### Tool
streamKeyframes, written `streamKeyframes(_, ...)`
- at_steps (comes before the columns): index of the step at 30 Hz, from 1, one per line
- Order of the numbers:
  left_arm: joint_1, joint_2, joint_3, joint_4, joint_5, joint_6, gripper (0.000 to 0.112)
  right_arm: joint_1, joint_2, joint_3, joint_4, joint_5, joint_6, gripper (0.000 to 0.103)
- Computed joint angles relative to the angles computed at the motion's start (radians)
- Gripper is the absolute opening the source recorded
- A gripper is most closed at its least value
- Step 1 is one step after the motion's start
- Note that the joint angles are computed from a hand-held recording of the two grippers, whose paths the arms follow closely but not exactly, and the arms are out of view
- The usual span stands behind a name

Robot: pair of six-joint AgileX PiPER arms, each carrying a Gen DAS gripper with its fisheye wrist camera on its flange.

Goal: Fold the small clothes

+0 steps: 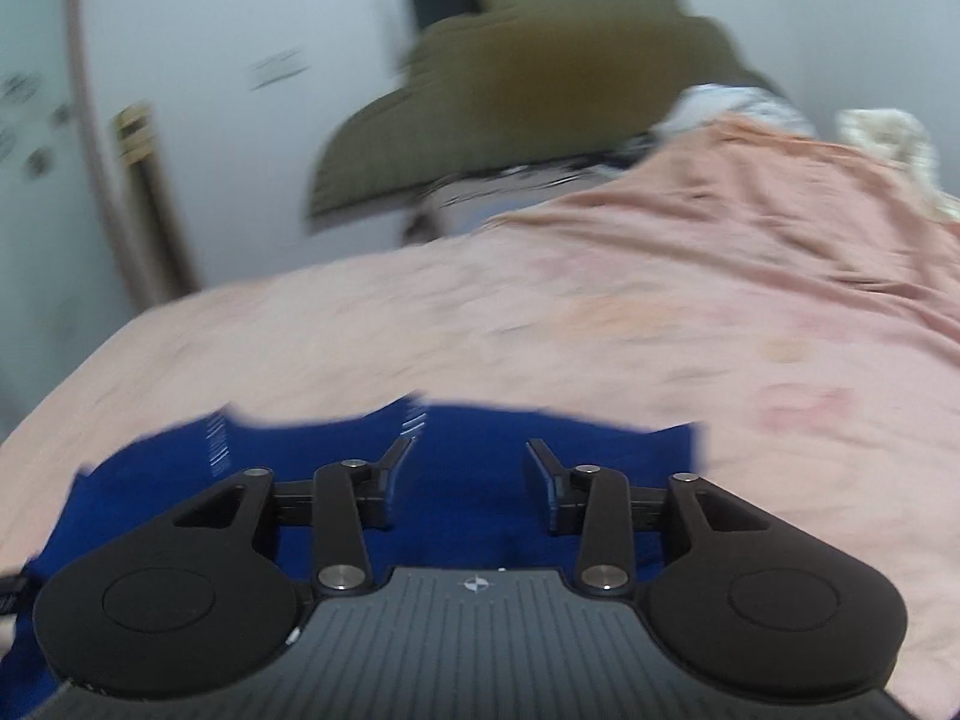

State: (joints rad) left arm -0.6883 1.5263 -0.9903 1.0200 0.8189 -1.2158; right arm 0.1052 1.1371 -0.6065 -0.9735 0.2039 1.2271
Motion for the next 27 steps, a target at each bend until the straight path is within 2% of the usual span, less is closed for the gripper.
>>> streamKeyframes(5,-0.025,0.004,0.001,0.013,0.053,-0.054,0.089,0.081,0.111,-0.042,0.199,0.040,-0.204,0.050)
streamKeyframes(8,-0.037,0.000,0.008,0.020,0.069,-0.061,0.089,0.104,0.123,-0.041,0.183,0.061,-0.189,0.053)
streamKeyframes(14,-0.064,-0.014,0.018,0.026,0.090,-0.065,0.089,0.130,0.060,0.000,0.131,0.082,-0.122,0.058)
streamKeyframes(22,-0.110,-0.047,0.040,0.033,0.118,-0.072,0.089,0.152,-0.039,0.054,0.191,0.113,-0.168,0.060)
streamKeyframes(27,-0.141,-0.081,0.054,0.023,0.137,-0.072,0.089,0.193,-0.126,0.082,0.219,0.165,-0.186,0.061)
